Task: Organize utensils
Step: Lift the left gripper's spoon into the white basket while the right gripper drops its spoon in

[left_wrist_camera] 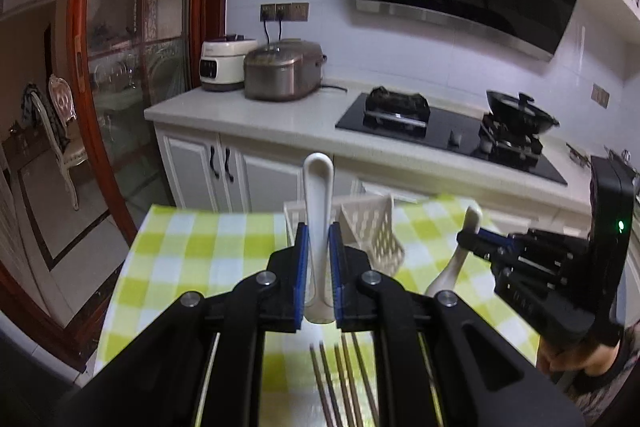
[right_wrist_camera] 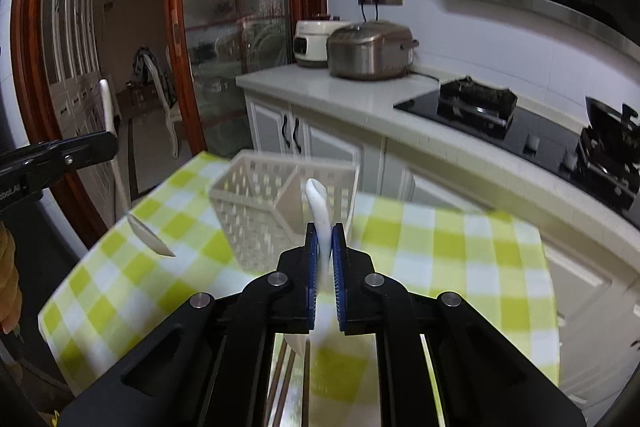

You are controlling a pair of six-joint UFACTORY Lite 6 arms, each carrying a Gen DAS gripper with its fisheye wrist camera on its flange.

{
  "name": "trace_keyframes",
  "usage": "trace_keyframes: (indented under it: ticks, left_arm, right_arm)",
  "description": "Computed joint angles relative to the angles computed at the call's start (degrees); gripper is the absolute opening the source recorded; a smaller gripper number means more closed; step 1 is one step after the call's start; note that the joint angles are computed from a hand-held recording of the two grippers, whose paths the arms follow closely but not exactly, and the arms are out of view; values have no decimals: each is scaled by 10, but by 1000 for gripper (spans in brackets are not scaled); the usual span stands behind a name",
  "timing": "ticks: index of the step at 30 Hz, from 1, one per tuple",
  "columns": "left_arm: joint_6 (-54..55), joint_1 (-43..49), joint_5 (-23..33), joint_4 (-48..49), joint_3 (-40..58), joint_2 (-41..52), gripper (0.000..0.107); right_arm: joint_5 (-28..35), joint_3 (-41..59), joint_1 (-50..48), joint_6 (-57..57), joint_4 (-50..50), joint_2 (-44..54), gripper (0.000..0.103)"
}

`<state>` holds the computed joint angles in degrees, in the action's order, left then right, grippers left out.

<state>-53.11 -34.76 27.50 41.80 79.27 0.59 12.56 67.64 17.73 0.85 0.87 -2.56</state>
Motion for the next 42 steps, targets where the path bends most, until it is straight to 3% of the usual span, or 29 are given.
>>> trace_keyframes:
  ticks: [10,16,19,23,26,27,29,30,33,36,39,42]
  left_arm:
    - [139,75,-7,-155,274,222,10]
    - [188,90,0,-207,339,314,11]
    - [191,100,-18,-219,314,330,18]
    - [190,117,-50,-228,258,322,37]
    - [146,124,-80,-187,201,283,49]
    - [123,125,-90,-165,180,266,53]
    - [66,124,-97,-110,149,238,61]
    - [29,124,-103,-76,119,211,62]
    - [-45,118,-110,-17,48,143,76]
    - [-157,103,-116,85,-52,53,82]
    - [-296,74,-92,224,-147,-32,93]
    - [-397,35,-45,324,-238,-112,97]
  right_arm:
    - [32,249,-19,-28,40,187,10]
    - [71,346,-32,-74,95,304,11]
    - [83,361,-39,-128,154,344,12]
    - [85,353,-47,-188,223,364,15]
    - [71,335,-53,-229,265,350,25]
    - [73,330,-58,-273,311,343,28]
    - [60,305,-61,-311,350,314,47]
    - [48,290,-59,-303,339,298,49]
    - [36,241,-55,-308,343,243,49]
    - [23,169,-55,-353,387,178,49]
    - [-3,60,-50,-404,428,90,49]
    - [-27,-49,-43,-443,455,5,49]
